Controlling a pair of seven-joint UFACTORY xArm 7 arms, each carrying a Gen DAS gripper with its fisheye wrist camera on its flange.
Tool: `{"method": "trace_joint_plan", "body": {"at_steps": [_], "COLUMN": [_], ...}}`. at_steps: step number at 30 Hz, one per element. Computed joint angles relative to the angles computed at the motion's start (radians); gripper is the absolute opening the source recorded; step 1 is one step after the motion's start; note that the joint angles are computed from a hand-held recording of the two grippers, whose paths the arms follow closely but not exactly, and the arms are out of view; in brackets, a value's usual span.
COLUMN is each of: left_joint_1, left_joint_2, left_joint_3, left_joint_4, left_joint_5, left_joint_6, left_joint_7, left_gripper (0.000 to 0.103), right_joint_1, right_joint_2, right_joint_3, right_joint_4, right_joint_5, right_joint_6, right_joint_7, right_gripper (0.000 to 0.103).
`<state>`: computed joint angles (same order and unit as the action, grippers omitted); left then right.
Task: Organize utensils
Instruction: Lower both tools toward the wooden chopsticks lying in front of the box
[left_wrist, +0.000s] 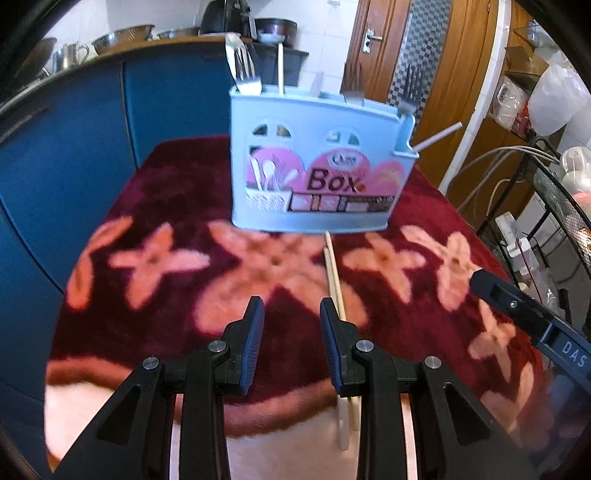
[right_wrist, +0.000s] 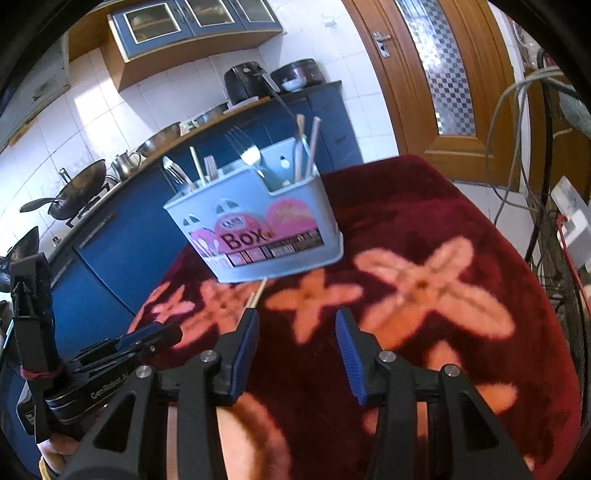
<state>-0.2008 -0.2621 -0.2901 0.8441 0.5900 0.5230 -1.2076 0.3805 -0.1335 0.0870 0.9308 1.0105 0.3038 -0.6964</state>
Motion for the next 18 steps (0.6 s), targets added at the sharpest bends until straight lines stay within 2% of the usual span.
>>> {"method": "trace_joint_plan", "body": {"at_steps": [18], "left_joint_1": [-0.078], "left_joint_2": [0.091], "left_joint_3": [0.021], "left_joint_4": [0.05], "left_joint_5": [-0.017], "left_joint_6": [0.063], "left_joint_7": [0.072], "left_gripper": [0.031], "right_joint_1": [-0.032], "right_joint_2": [0.014], "right_joint_3": [-0.006], "right_joint_4": [-0.014], "right_joint_5": [0.041], "right_joint_6": [0.035], "right_joint_7": [-0.025], "right_gripper": [0.047]}}
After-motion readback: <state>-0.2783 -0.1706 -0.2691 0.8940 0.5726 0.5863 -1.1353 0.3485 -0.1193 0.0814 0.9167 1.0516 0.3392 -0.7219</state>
